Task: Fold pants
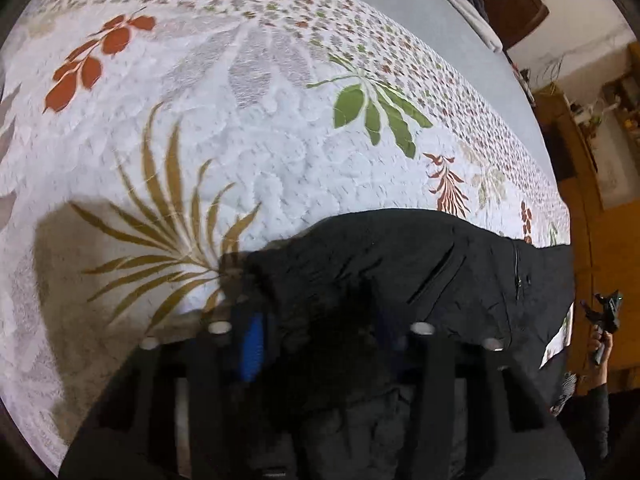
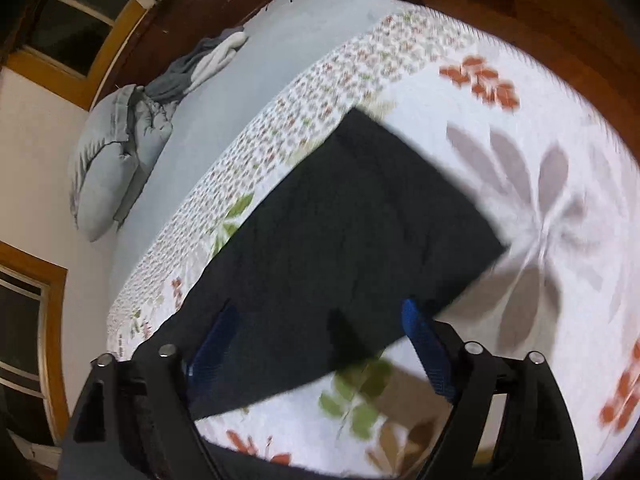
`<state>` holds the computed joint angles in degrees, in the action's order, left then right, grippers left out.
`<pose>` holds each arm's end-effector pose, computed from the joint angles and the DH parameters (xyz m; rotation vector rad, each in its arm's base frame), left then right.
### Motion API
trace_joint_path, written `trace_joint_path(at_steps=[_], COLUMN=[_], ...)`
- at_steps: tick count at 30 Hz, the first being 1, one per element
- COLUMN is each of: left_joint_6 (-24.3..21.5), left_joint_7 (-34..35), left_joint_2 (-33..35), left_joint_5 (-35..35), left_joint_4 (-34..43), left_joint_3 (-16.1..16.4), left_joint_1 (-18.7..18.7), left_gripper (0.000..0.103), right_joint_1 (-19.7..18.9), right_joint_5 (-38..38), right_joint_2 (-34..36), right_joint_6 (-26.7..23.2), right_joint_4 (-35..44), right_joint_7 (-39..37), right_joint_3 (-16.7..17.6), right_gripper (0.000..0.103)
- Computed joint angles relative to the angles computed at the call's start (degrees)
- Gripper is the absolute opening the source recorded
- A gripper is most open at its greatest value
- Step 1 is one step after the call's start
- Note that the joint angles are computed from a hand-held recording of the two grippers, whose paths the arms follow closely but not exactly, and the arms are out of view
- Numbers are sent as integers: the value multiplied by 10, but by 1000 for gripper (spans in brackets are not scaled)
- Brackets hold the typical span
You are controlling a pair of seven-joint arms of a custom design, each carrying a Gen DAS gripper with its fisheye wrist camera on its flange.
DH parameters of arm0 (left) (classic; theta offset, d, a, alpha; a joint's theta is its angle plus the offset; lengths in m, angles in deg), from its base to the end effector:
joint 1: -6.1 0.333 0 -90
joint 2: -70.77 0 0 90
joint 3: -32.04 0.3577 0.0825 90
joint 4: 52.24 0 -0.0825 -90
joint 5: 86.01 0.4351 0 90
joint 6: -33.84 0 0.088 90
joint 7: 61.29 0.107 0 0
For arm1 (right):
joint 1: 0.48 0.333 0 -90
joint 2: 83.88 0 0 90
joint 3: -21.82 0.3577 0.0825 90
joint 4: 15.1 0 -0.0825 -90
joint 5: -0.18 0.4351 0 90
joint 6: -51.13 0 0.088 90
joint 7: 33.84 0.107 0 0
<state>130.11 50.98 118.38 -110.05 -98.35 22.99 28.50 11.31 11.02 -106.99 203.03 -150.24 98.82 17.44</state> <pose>0.8238 0.2172 0.4816 1.9561 -2.0886 0.7366 0.5030 0.0559 0.5807 -0.9649 2.2326 -0.0913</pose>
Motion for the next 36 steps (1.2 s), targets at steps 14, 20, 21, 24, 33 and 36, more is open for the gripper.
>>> trace_joint_path(at_steps=[14,20,21,24,33,36], left_joint_6=[12,6,9,40,146,157], left_joint_7=[-45,-69,-72,-77,-86,-74], left_joint_2=[10,31,30,7,-93,-123], left_joint_5=[44,62,65,78,72,59], left_joint_4=[21,55,52,14,-126,-149], left_joint_3=[17,15,15,22,35,33], left_joint_1=[-25,-32,-33,-40,-47,-44], left_gripper=[31,31,31,24,14,14], right_joint_1=[-74,-103,-105,-112,-91,-85], right_joint_5=[73,82,75,98,25,-11], right_joint_2=[222,288,287,270,164,124], right_joint_6=[-99,-146,-144,-137,-84,-87], right_joint_4=[217,280,278,261,178,154], right_joint_7=[-227,-274,-275,-283,-225,-190], right_joint_3=[-28,10,15,21,18,17], right_gripper=[92,93,92,29,9,9])
